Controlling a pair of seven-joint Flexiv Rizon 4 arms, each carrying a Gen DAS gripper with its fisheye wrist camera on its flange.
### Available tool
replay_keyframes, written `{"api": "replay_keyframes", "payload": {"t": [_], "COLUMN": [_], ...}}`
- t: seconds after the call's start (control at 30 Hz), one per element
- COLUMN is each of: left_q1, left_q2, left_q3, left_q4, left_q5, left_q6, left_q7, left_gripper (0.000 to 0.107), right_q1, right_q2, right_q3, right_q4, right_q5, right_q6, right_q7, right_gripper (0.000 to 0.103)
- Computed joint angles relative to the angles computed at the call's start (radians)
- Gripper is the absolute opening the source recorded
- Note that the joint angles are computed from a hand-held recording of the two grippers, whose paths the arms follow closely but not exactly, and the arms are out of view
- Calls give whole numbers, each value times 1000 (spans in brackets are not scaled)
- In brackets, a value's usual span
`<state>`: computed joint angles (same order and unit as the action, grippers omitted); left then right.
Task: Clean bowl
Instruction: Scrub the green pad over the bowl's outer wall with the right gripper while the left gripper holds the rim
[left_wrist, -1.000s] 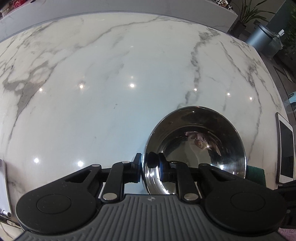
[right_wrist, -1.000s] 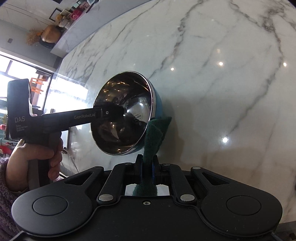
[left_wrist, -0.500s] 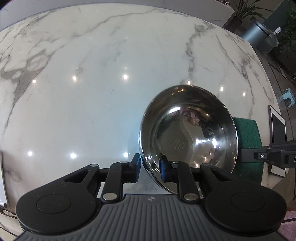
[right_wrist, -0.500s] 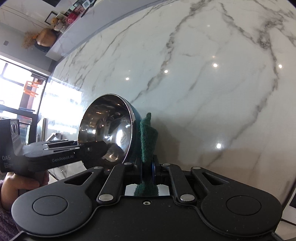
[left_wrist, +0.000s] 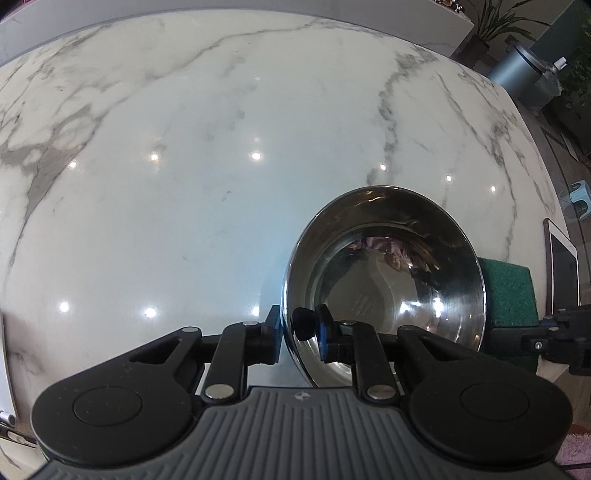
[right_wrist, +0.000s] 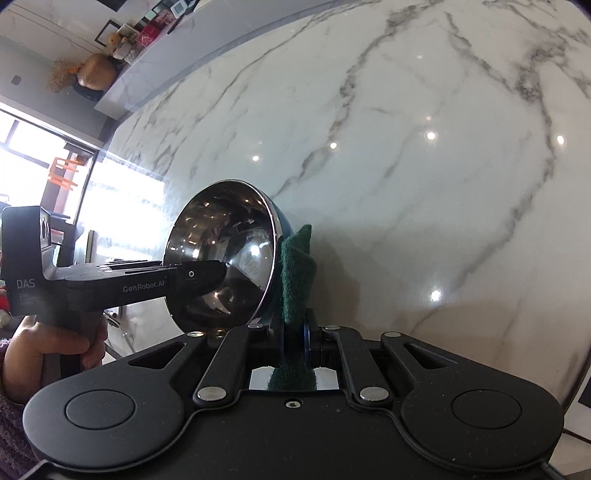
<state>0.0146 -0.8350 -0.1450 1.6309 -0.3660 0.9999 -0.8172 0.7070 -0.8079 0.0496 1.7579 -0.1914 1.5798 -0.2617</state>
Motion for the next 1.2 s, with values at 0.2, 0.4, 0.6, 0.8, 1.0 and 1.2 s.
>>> {"api": "replay_keyframes", "payload": {"t": [0.2,0.4,0.6,0.8,1.0,1.2], "left_q1": [0,2,4,5,5,4], "left_q2": [2,3,8,1,2,2], "left_q3": [-2,-3,-6,-4,-7,-9], "left_q4": [6,7,19,2,7,14], "left_q5": [-1,-2,-6,-1,-4,-6], "left_q6": [13,15,22,10,18,34], "left_q7": [-5,-5,-5,2,5,6], "left_gripper": [17,17,17,17,17,17], "right_q1": [-7,-15,8,23,38,46], "right_q2": [-10,-14,4,18,23,31], "right_q3": [49,67,15,-46,-68,-56], "right_q4": [-3,-12,-6,-9,-18,0], "right_q5": [16,24,20,-9,-55,-72], "right_q6": [26,17,-1,-29,-64,-63], "right_q7": [-2,-10,3,15,10,16], "right_gripper": [8,8,8,8,8,8]}}
